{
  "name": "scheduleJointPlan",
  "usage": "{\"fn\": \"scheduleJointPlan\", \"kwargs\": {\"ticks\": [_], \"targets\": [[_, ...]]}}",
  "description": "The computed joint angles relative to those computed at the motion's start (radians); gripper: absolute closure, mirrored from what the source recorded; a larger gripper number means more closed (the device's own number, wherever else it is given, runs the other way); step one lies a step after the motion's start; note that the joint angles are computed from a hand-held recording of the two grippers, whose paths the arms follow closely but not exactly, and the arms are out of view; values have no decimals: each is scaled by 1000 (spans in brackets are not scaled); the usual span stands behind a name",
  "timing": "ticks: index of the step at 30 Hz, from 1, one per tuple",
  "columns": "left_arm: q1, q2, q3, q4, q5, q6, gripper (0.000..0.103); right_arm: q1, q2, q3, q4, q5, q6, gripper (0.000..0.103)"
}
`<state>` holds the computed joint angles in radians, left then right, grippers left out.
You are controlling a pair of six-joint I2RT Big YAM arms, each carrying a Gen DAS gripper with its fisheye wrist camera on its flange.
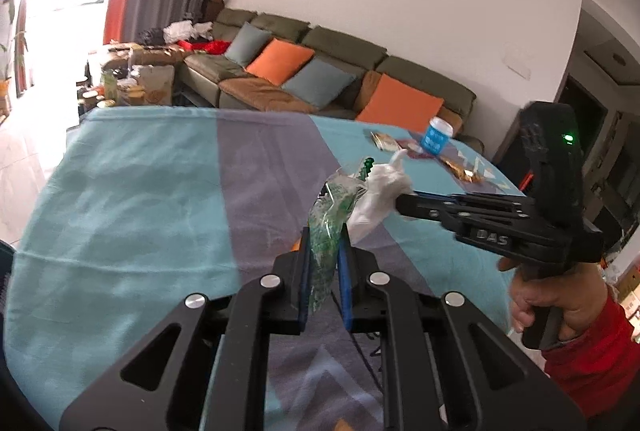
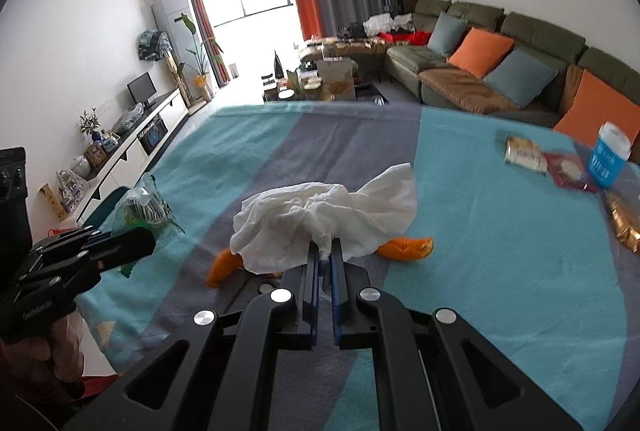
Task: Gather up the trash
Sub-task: 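Grasp the clear plastic bag with the left tool while the right tool grasps the white tissue, then carry the plastic bag and tissue over the teal bin with both tools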
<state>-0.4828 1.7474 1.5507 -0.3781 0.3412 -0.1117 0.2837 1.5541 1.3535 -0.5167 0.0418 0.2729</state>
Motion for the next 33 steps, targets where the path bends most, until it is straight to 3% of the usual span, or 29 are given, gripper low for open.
{"fn": "scheduleJointPlan", "kwargs": {"ticks": [14,26,33], "targets": [[95,-169,-150,120,-172,-7,91,107,-8,99,47,17,-63,99],[217,-299,-252,164,-309,5,91,201,146,332,43,-66,-110,99],[298,-347,-288,150,-367,5,91,248,274,514,-12,-100,-140,99]]}}
